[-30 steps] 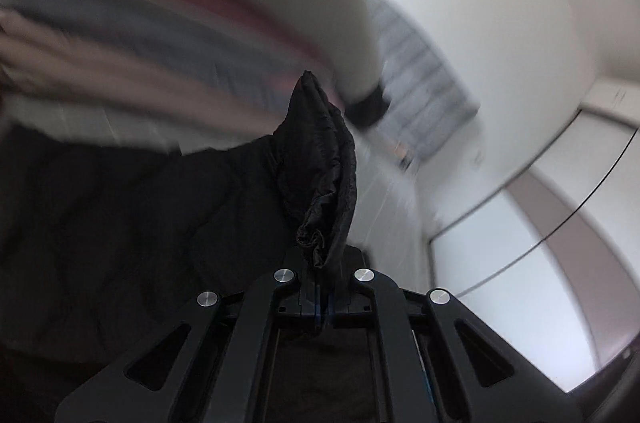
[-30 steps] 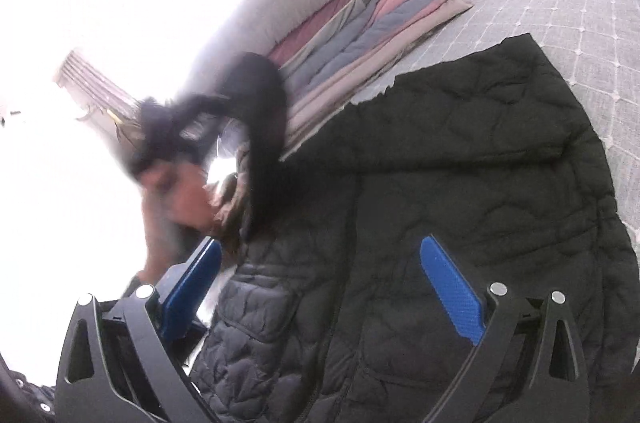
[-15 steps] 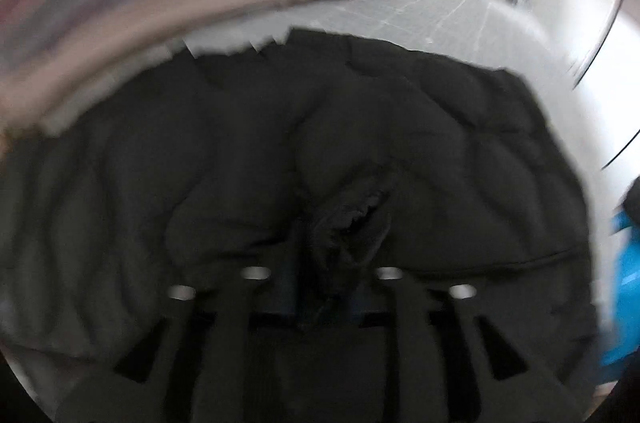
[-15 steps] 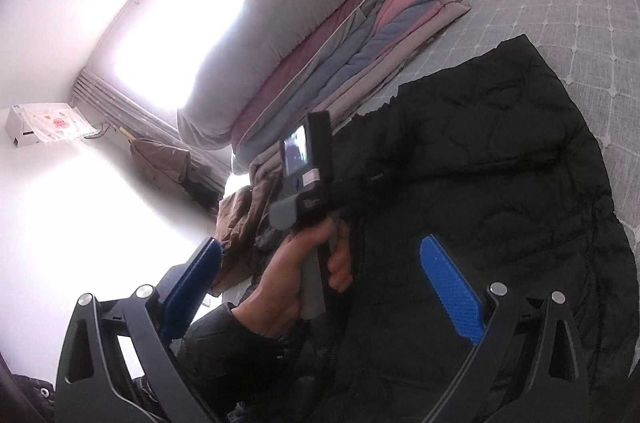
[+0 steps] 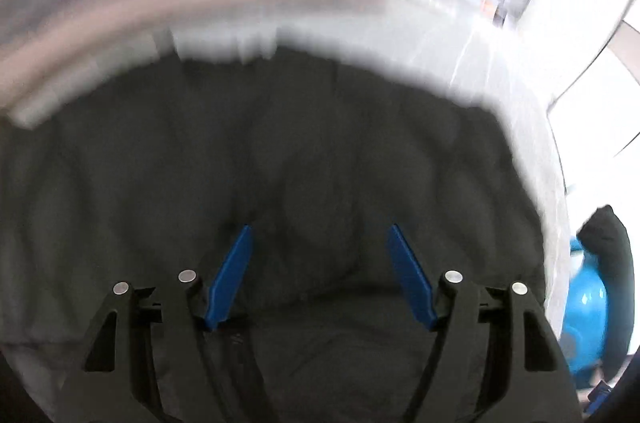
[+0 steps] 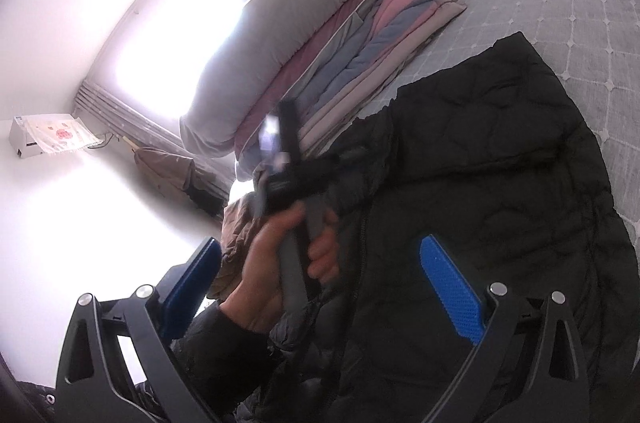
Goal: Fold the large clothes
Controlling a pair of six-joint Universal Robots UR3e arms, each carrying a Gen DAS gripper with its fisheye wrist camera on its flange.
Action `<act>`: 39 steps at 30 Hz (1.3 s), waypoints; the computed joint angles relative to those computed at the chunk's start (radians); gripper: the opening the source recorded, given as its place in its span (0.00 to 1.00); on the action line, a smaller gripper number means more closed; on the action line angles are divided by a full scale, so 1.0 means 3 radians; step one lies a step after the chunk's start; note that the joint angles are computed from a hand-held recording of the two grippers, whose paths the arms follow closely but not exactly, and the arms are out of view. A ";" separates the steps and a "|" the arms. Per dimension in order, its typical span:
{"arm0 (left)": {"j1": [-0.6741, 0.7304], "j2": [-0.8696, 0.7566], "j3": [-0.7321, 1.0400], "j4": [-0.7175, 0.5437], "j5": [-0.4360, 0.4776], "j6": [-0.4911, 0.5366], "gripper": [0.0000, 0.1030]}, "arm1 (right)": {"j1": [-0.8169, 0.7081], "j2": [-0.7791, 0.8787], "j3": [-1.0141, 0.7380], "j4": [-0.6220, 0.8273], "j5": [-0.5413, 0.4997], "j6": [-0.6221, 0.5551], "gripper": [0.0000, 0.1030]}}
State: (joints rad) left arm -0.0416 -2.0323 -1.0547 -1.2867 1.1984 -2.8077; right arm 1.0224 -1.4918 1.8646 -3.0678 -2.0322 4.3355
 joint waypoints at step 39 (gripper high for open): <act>0.5389 0.0842 -0.0321 -0.3861 0.0242 0.4184 0.90 | 0.1924 -0.1868 0.1905 0.1882 -0.0572 0.2767 0.93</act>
State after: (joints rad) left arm 1.5752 -1.7798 -1.1511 -2.4449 1.2710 -1.5524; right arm 1.5995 -2.0521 2.4362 -2.5033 -2.2036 5.1656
